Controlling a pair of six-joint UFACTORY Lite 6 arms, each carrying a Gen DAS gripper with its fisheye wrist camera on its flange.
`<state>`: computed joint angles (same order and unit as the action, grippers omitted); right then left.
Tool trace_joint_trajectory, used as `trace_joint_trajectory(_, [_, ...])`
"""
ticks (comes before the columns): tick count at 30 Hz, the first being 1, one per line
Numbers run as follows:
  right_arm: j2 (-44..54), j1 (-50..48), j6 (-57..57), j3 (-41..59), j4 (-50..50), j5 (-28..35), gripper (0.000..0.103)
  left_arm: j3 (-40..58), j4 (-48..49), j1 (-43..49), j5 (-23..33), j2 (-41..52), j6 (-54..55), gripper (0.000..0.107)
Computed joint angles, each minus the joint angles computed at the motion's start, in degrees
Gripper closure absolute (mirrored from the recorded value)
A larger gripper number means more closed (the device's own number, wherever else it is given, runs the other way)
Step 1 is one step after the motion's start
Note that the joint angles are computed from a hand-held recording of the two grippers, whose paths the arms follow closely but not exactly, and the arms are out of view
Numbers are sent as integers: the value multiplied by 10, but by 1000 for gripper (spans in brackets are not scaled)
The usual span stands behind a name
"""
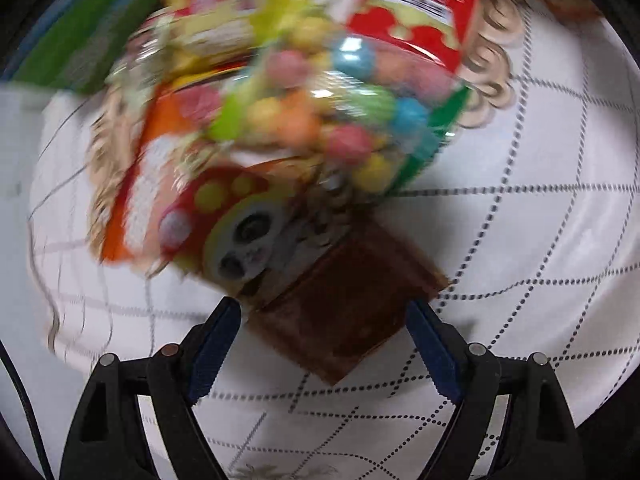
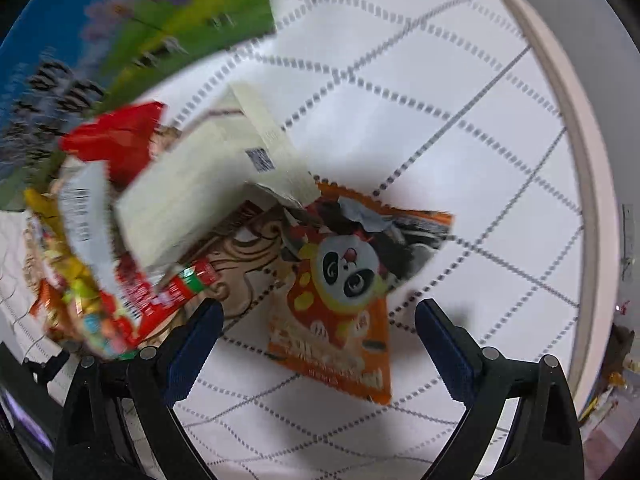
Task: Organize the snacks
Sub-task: 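Grasp the brown square packet with left gripper while right grasps orange panda bag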
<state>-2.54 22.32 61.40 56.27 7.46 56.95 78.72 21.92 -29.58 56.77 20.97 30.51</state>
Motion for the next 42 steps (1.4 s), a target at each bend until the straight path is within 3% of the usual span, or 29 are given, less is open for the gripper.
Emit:
trace_joint_trajectory(3, [8,14,11,-6,-6,-4,34,-28,12,-16,-18,-14,21,25])
trace_joint_trajectory(8, [-18,64,20,-17,10,1,38,-57,-20,6,-24,-33,-12,47])
trace_joint_trajectory(14, [21,175,-3,13,59,-15,39,95,-236,136,161,70,-141,48])
trace_joint_trajectory(16, [57,205,-27,40,70,-23,39,101,-292,177,176,82,-172,48])
trace_joint_trajectory(19, [93,223,-42,70,72,-19,33,90,-312,198,175,87,-168,48])
trace_joint_trajectory(21, [83,230,-28,64,79,-31,18,100,-301,202,174,92,-142,48])
trace_joint_trajectory(22, [95,245,-5,83,78,-34,17,93,-290,193,172,85,-128,48])
trace_joint_trajectory(29, [113,253,65,129,50,13,18,-19,-192,87,77,-3,-132,47])
trace_joint_trajectory(30, [110,247,68,121,44,12,25,-28,-194,82,68,-11,-144,54])
trace_joint_trajectory(32, [118,218,51,114,31,11,42,-33,-212,68,64,-18,-190,55])
trace_joint_trajectory(36, [97,226,-1,99,47,-38,42,1,-301,129,101,15,-191,56])
trace_joint_trajectory(37, [104,230,-12,109,46,-32,40,3,-305,133,102,27,-193,54])
trace_joint_trajectory(39, [103,236,-13,105,41,-25,25,3,-307,129,98,42,-190,50])
trace_joint_trajectory(42, [108,250,29,89,38,-45,23,-17,-285,105,73,39,-197,50])
